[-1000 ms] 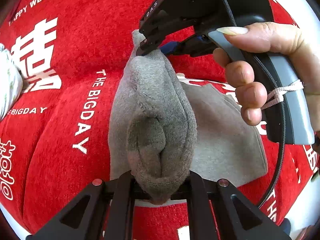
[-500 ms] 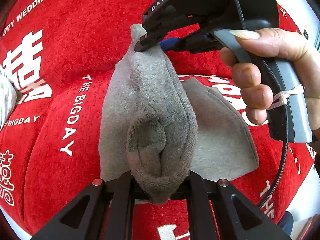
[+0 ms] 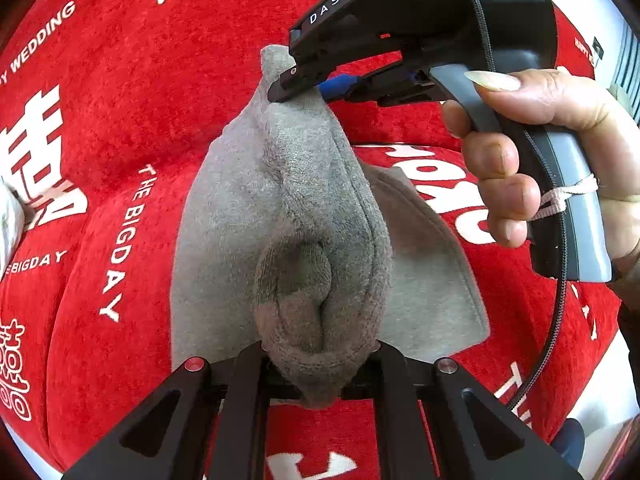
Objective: Fold small clothes
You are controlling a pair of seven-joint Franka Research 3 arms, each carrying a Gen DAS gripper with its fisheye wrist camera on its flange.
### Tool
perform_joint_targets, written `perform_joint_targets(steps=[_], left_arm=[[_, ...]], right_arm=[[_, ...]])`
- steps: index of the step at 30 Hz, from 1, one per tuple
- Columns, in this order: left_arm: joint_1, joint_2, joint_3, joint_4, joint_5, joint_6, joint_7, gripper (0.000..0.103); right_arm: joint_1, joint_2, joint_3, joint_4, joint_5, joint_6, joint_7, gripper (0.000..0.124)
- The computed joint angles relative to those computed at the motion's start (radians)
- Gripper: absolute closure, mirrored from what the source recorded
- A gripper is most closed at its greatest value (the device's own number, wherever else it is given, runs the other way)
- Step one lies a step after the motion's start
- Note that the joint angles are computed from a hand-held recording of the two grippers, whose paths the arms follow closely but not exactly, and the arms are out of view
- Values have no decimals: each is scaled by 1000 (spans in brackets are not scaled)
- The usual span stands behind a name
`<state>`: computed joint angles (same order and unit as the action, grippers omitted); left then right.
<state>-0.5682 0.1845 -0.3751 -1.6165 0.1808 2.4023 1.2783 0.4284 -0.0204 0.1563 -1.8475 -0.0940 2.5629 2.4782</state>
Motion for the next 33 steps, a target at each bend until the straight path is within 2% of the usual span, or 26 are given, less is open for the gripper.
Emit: perform_joint_targets(steps=[15,23,30,33], left_arm=[[-86,106,-2,141,93,-76,-9,93],[-153,191,10,230,152,-143,-5,93],[-184,208,17,262,176,-153,0,93],[-198,227,22,278,188,-181,1,93]], right_arm=[[-63,-146,11,-193,64,87,-37,102],[-96,-198,18,-301,125,132,-46,102],[-114,-261,22,-396,180,225,-73,102],[-120,-274,23,-435,214,244,-78,102]])
